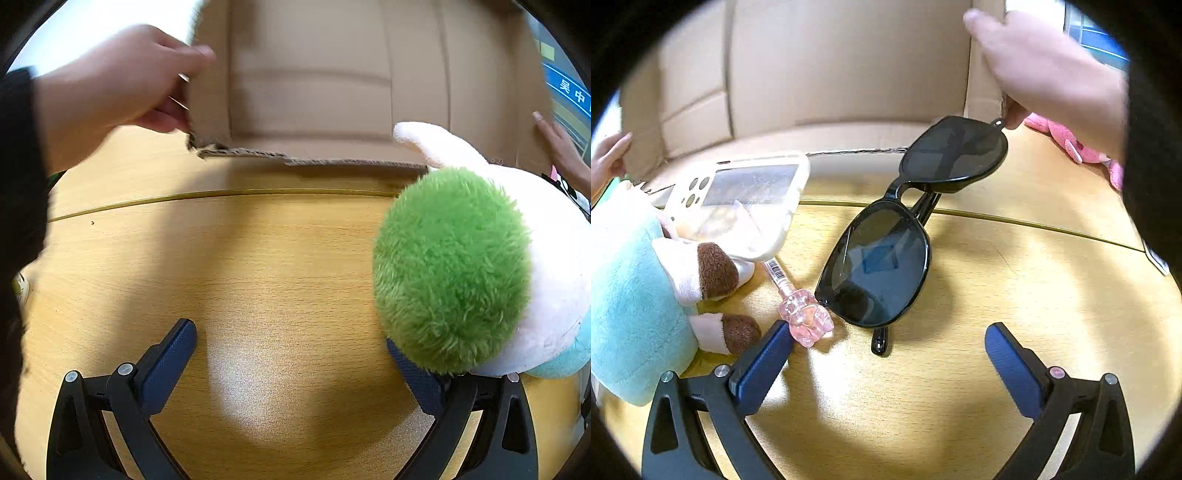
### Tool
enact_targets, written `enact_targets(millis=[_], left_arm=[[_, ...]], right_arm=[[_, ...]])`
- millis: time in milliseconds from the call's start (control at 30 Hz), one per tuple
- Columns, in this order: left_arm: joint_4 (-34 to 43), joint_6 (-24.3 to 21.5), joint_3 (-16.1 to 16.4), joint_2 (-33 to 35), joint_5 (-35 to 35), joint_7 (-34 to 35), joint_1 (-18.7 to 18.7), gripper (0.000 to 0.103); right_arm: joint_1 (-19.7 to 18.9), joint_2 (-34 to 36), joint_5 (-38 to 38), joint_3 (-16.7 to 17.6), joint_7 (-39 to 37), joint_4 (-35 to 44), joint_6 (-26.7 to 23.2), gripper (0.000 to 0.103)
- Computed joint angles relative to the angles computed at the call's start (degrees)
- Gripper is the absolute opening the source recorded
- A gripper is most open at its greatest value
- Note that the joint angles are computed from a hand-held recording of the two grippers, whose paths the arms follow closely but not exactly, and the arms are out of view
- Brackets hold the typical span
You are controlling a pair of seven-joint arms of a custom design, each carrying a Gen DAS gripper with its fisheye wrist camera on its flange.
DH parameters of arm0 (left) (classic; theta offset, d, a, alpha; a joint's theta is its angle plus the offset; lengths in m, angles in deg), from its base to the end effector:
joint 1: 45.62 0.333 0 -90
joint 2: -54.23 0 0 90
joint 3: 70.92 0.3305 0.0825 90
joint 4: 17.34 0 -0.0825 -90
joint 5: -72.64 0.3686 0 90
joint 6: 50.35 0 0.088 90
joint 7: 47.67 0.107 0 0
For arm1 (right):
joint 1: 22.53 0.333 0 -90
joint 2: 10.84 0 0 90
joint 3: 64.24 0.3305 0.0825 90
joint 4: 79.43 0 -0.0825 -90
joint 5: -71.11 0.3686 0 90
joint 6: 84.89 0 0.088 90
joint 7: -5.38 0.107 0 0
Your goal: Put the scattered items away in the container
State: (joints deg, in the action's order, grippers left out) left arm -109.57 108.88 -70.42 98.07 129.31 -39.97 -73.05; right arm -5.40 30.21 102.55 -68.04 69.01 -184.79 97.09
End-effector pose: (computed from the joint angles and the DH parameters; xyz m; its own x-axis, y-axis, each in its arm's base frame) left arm 0.6176 -0.3565 0.2282 0.0859 -0.9961 0.0173 -0.8030 -0.0796 -0.5906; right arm 0.6668 0.1153 0.2263 0.1658 -0.9861 0.0071 -0.8021 -0.1390 -0.5808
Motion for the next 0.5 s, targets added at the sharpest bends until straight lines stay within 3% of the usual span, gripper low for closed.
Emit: enact_targets(millis=[500], left_arm=[[-0.6,0.5,0.2,-0.3,0.3,-0.1,0.0,0.103]], right_arm=[[0.4,-0.5,-0.4,-0.6,0.6,0.0,-0.6,0.103]])
